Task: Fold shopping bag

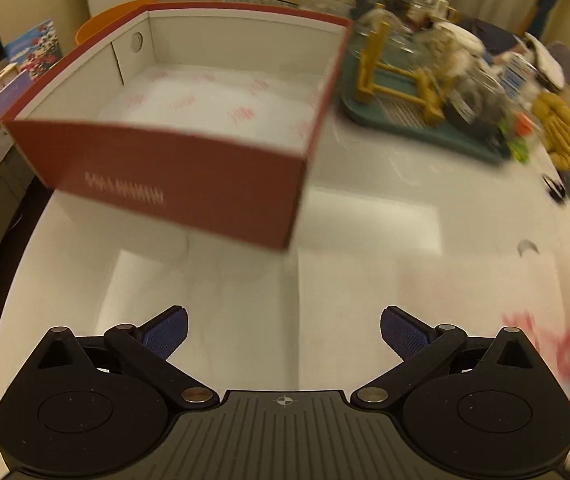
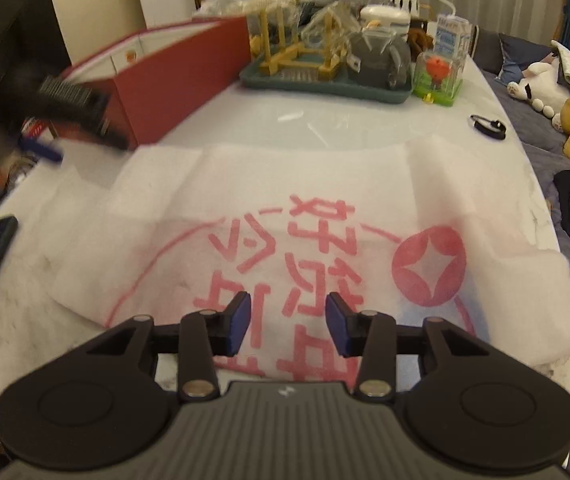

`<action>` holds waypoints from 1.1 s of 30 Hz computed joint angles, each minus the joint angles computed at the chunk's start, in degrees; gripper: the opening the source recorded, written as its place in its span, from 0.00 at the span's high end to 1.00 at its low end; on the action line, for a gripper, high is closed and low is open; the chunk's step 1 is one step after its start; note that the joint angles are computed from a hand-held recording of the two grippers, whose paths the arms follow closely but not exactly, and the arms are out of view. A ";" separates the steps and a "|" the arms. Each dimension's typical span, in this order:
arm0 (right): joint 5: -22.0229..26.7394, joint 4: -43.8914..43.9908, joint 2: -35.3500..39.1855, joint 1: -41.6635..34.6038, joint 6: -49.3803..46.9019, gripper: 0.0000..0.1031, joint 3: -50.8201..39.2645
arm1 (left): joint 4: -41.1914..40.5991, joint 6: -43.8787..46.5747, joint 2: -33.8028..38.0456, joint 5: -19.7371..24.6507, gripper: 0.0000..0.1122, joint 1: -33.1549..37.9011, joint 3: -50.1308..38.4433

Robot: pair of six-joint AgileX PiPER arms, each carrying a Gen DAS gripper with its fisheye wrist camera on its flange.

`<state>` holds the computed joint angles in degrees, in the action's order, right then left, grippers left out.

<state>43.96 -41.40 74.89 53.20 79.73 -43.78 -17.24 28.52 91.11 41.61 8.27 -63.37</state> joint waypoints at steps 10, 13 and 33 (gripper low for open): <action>-1.27 2.37 3.73 -3.99 -4.50 0.41 -2.47 | -23.40 25.37 -4.11 8.38 0.08 8.57 14.83; -1.10 1.45 6.48 -4.41 -5.52 0.60 -3.31 | -20.29 19.89 -4.23 6.16 0.08 6.85 14.25; -6.14 -0.27 -9.32 -27.68 -18.32 0.18 3.04 | -12.07 10.92 -6.22 5.37 0.08 -5.33 13.40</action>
<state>37.81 -41.67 65.57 25.53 61.42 -40.74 -29.31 39.44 84.88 46.98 2.94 -49.97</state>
